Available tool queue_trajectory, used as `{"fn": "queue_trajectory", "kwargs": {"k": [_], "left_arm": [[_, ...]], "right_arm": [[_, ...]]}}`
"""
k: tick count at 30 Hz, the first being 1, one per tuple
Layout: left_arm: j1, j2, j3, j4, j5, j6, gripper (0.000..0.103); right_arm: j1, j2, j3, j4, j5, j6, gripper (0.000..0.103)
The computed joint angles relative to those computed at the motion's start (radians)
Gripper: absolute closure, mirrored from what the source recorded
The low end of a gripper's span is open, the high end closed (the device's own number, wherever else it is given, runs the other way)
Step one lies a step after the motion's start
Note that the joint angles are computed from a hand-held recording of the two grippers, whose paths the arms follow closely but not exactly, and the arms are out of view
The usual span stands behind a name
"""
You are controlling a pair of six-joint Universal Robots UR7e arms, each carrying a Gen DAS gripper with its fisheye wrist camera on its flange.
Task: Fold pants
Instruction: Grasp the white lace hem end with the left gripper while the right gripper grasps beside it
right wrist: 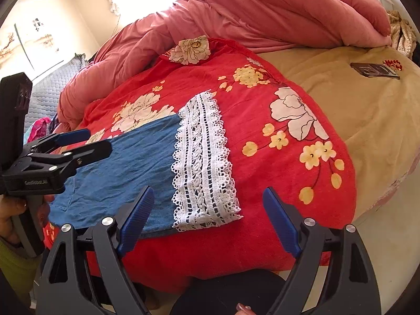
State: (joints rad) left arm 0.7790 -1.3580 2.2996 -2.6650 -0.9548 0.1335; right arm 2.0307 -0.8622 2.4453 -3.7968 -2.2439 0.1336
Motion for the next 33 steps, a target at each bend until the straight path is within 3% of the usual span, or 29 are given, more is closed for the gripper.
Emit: {"fn": "queue_trajectory", "kwargs": {"k": [6,14,20,24,28,31,33], "left_arm": [[0.029,0.039,-0.031,0.006,-0.005,0.017,0.009],[0.102,0.075,-0.092,0.041,-0.089,0.024,0.009],[0.137,0.160,-0.190,0.072,-0.156,0.079,0.009],[0.162,0.227,-0.277,0.129,-0.212,0.117,0.009],[0.188,0.305,-0.377,0.208,-0.259,0.144,0.028],[0.212,0.357,-0.445,0.259,-0.281,0.135,0.035],[0.223,0.385,-0.478,0.290,-0.286,0.158,0.041]], "right_arm": [[-0.009,0.010,-0.009,-0.002,0.016,0.005,0.019],[-0.038,0.018,-0.021,0.028,0.047,0.047,0.019],[-0.075,0.031,-0.024,0.028,0.108,0.082,0.019],[-0.071,0.044,-0.038,0.028,0.096,0.080,0.021],[-0.059,0.053,-0.059,0.047,0.061,0.069,0.027],[-0.070,0.058,-0.067,0.058,0.064,0.073,0.028],[-0.069,0.063,-0.073,0.059,0.054,0.071,0.039]]}}
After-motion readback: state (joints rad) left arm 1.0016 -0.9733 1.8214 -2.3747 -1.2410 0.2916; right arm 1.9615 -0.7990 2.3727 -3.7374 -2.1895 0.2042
